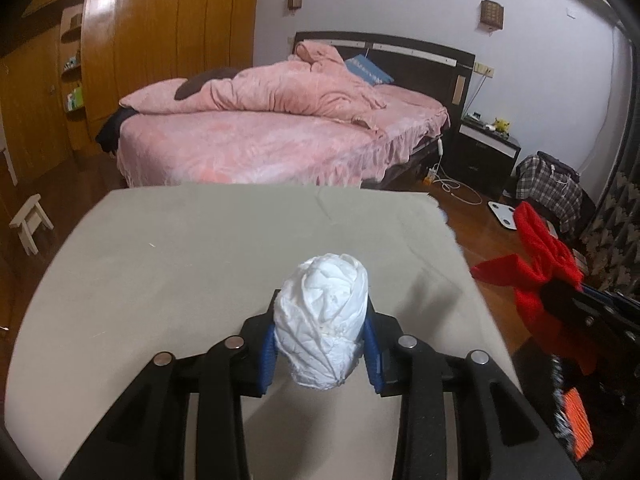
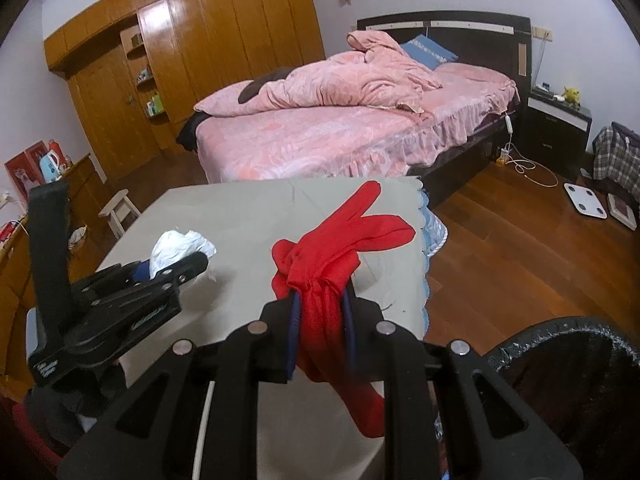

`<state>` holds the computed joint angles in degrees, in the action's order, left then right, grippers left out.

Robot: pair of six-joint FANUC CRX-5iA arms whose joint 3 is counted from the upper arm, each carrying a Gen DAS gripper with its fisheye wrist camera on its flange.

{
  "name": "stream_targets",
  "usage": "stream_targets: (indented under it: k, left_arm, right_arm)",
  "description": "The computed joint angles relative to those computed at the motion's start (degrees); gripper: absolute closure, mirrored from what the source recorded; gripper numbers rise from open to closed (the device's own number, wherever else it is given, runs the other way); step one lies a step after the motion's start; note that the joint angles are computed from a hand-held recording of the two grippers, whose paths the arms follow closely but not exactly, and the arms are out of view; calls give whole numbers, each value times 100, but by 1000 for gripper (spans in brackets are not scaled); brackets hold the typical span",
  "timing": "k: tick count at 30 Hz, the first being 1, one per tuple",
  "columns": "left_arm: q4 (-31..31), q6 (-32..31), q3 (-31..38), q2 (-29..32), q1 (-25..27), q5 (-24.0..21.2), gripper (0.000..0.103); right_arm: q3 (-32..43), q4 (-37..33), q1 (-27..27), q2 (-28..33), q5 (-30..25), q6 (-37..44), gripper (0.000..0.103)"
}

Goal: Collect trash
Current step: 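Carry the white tissue and red glove over the bin with both tools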

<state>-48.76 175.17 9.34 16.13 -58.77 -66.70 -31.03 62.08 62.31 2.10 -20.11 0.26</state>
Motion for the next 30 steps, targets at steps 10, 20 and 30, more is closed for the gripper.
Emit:
stream_targets:
  k: [10,20,30]
  left_arm:
    - [-314,141,333,-104,-639,-882,67]
    - [-470,149,769,-9,-1098,-1503,67]
    - [-639,4,1311,198,-1521,-1917,67]
  right_arm:
    - [-217,-15,278,-494,-204,80,85]
    - [-494,-67,660,-1127,-537,194,85]
    - [-865,1,1050,-1832,-998,92,84]
